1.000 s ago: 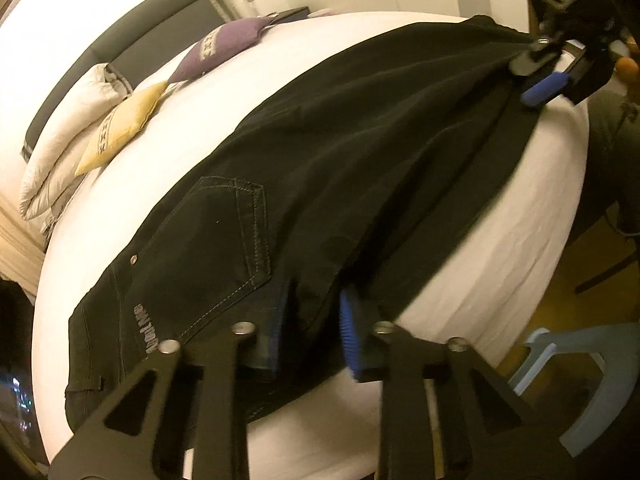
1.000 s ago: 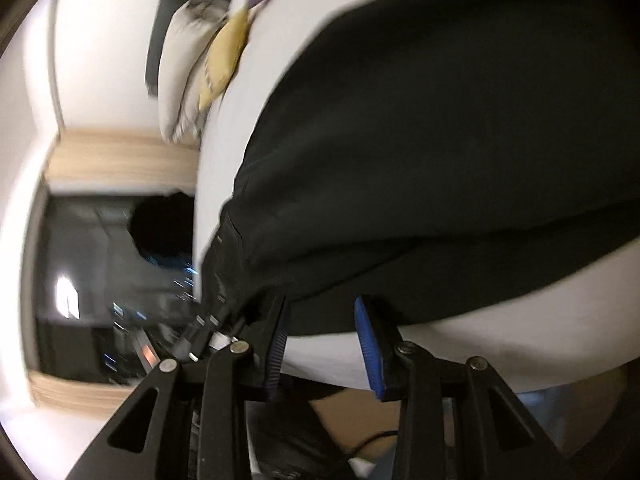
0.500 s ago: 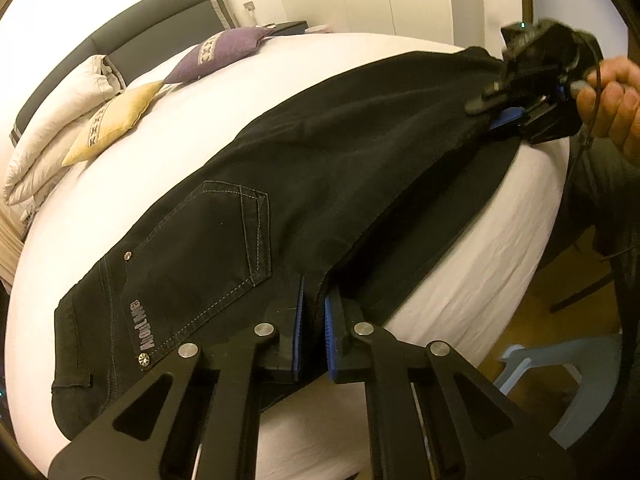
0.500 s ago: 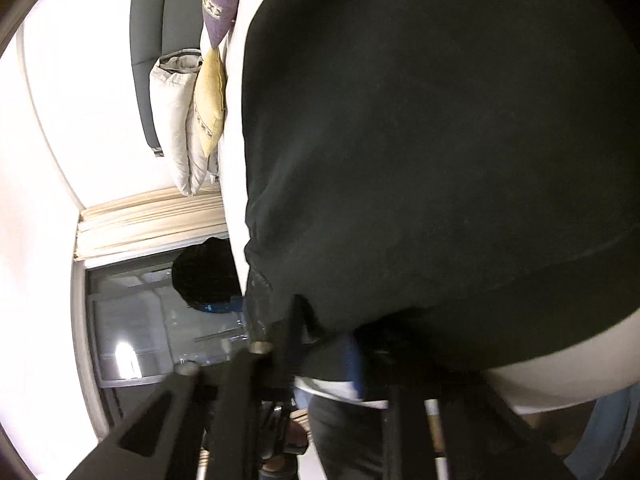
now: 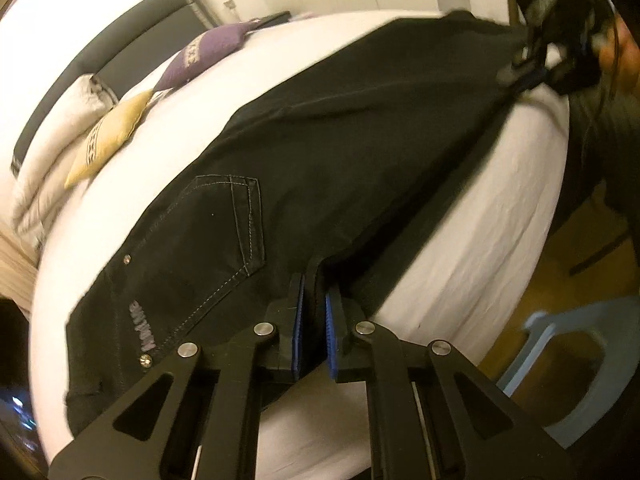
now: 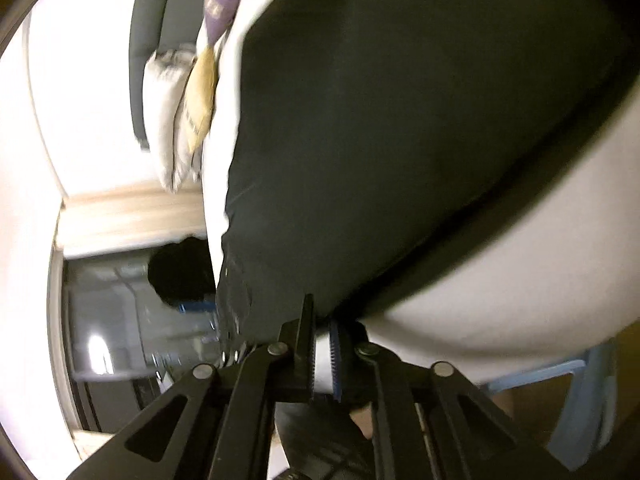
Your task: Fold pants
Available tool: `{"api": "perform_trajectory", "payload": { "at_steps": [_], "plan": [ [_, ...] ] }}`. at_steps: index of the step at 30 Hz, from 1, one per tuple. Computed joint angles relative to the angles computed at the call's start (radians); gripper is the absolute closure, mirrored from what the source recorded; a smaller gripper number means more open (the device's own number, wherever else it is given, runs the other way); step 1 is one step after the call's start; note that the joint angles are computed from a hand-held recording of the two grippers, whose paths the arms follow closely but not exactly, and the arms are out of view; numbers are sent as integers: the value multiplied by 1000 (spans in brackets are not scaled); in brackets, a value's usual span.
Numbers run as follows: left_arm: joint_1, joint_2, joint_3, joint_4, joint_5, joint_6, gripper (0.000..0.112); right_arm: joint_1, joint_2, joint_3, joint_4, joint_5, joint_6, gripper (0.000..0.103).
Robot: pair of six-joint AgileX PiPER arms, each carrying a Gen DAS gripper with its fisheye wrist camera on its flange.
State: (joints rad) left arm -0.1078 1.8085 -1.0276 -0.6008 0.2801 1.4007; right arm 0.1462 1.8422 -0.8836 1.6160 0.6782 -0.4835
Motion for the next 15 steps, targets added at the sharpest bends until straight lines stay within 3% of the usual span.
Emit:
{"api": "perform_trajectory", "payload": {
  "at_steps": [3,6,7,8,9,10,12,15],
  "plan": [
    [0,-25,-12,197,54,-144,98,-35,-77,-63,-300,87,179,90],
    [34,-43,-106,291,288,-219,83,-109,-183,-165,-519,115,271,90],
    [41,-44,-135,283,336,-221,80,-143,-186,-199,-518,121,246,90],
    [45,-44,-158,268,357,-221,70,-171,-163,-266,-547,110,242,90],
    [42,-44,-182,242,352,-223,59,-187,-117,-342,-591,117,269,90],
    [32,-35,-212,213,325,-242,57,-198,-51,-435,-618,165,288,90],
    [1,29,-324,186,318,-336,57,-194,137,-635,-580,260,268,90],
    [-45,166,-499,166,333,-438,57,-153,385,-935,-676,348,362,90]
  ]
}}
